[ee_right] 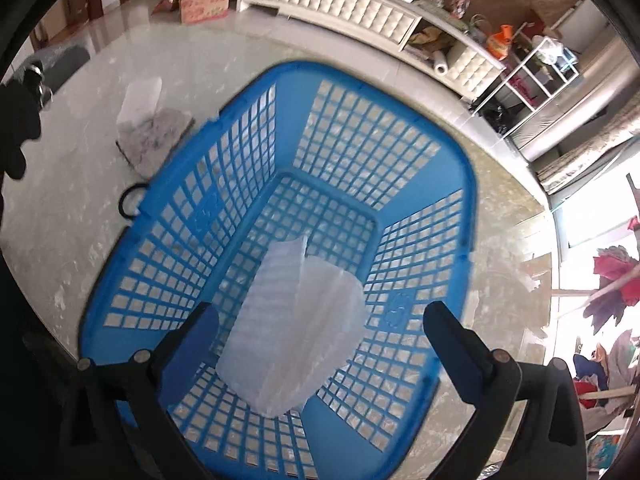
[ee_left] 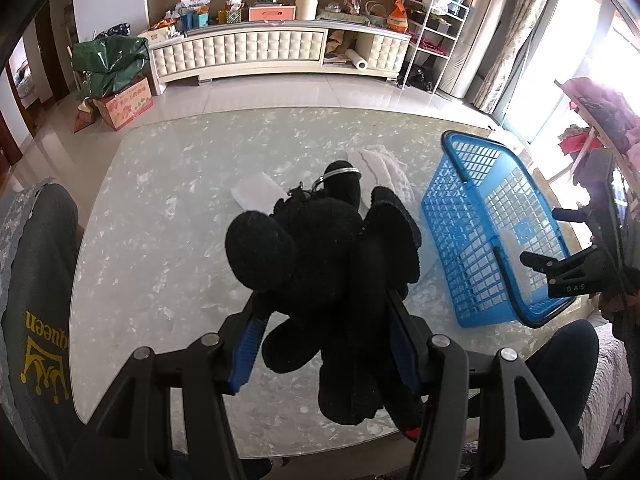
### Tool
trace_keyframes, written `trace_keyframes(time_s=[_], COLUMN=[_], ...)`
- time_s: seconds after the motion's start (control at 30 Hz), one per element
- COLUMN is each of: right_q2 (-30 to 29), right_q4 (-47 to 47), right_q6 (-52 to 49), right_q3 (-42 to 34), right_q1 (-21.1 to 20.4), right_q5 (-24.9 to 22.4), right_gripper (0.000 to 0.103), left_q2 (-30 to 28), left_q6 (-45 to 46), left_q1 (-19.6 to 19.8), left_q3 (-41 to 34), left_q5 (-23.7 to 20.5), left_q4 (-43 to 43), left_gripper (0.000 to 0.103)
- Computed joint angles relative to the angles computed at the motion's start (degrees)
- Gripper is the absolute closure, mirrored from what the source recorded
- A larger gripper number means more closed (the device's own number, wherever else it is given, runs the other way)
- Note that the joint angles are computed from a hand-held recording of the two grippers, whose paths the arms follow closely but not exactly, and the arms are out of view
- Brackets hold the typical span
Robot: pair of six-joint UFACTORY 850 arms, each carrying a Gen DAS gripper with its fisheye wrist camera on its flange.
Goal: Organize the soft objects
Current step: 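Carry the black plush toy over the blue basket with the left tool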
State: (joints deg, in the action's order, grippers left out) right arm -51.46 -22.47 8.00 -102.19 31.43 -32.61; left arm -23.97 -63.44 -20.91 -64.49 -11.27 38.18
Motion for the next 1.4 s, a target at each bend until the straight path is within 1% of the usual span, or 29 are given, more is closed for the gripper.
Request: trace_keyframes(time_s=[0.13, 0.37, 0.5, 0.63, 0.73, 0.93, 1.03, 1.23, 1.4], right_q2=[4.35, 11.68, 14.55, 16.66, 17.18, 18.09, 18.23, 18.46, 18.78], right_q4=[-2.43, -7.04, -6.53, -7.38, -8.80, -7.70, -6.73, -5.71, -4.55], right_q6=[3.92, 11.48, 12.85, 15.18, 17.64, 17.97, 17.21, 16.72, 16.17], right_q3=[4.79, 12.59, 15.61, 18.20, 19.33, 20.82, 21.20, 21.60, 22.33], right_q1=[-0.03, -0.07, -0.69, -1.17, -1.47, -2.40, -2.89, -3.49, -4.15], right_q5=[3.71, 9.38, 11.88, 14.61, 16.24, 18.03, 18.67, 19.60, 20.37], right_gripper=[0.000, 0.000, 0.000, 0.000, 0.000, 0.000, 0.000, 0.000, 0.000], left_q2=[0.65, 0.82, 0.75, 0.02, -0.70, -2.42, -3.72, -6.50, -8.58], left_q6=[-3.03, -3.99, -4.56, -2.94, 0.09, 7.43, 14.06, 26.83, 35.82], left_q1=[-0.65, -1.68, -2.37, -2.88, -3.39, -4.60, -4.88, -5.73, -6.47], left_q3=[0.21, -0.46, -1.01, -2.28, -3.71, -7.36, -9.48, -13.75, -16.61], left_q5=[0.20, 0.13, 0.25, 0.18, 0.06, 0.11, 0.27, -0.73, -1.57], left_q4=[3.35, 5.17, 6.85, 6.09, 3.78, -0.24, -5.40, -15.00, -20.96], left_gripper=[0.048, 0.048, 0.048, 0.048, 0.048, 0.048, 0.048, 0.047, 0.048])
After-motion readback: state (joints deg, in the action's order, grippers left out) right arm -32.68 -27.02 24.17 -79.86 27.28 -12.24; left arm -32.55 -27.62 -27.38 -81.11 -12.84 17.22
